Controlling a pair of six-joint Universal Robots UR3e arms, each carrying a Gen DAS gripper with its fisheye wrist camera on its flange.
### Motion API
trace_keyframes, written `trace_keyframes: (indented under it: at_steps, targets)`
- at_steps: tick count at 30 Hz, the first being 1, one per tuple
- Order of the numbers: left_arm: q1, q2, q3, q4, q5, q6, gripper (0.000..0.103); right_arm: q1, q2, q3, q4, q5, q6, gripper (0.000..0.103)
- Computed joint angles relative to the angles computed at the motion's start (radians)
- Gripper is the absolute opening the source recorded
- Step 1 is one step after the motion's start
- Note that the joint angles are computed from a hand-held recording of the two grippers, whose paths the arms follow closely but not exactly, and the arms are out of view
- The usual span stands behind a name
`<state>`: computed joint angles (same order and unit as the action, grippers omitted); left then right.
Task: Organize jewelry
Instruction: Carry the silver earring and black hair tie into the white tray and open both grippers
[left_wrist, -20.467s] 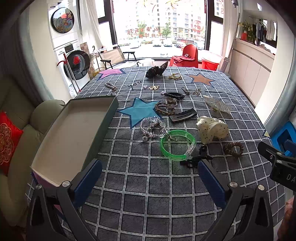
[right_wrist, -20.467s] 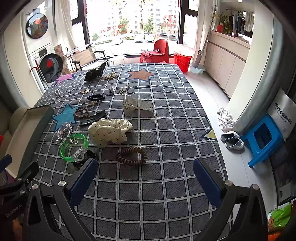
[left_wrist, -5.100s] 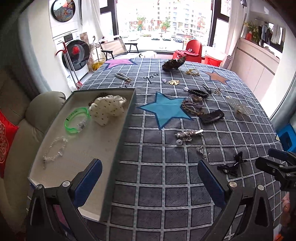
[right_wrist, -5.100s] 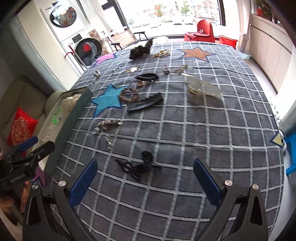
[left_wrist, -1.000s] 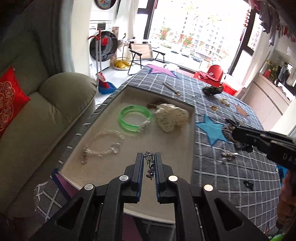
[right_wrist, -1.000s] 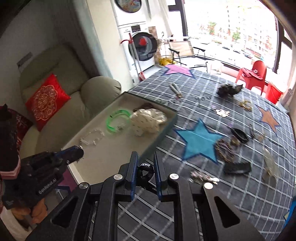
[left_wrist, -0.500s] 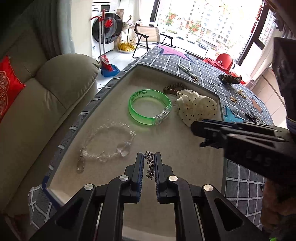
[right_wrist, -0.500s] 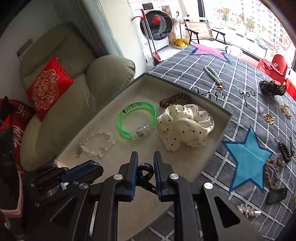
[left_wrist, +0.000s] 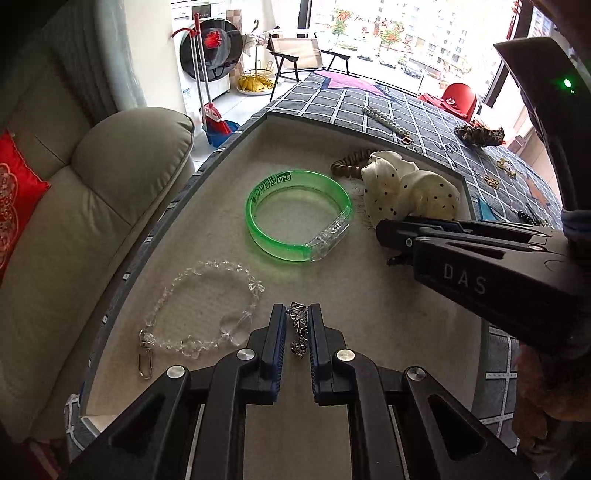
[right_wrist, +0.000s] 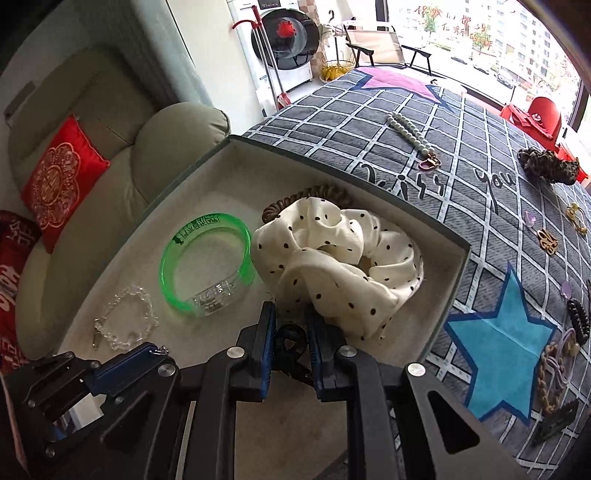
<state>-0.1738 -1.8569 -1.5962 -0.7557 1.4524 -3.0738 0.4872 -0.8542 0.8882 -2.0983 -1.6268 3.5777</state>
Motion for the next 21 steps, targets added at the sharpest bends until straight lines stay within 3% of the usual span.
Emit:
trace_keyframes:
  at_steps: [6, 8, 10, 21]
  targets:
    - [0.000, 0.005, -0.008, 0.007, 0.012, 0.008, 0.013, -0.016, 0.002, -0.008, 0.006, 0.038, -0.007, 0.024]
    - [-0.004, 0.006, -0.008, 0.008, 0.021, 0.007, 0.013, -0.020, 0.002, -0.017, 0.016, 0.049, -0.002, 0.043]
    - [-0.010, 0.004, -0.005, 0.008, 0.034, 0.004, 0.013, -0.023, -0.007, -0.003, 0.003, 0.059, 0.007, 0.055]
    - [-0.028, 0.021, -0.019, 0.024, 0.089, -0.013, 0.014, -0.045, -0.265, 0.301, -0.146, 0.070, 0.077, 0.057]
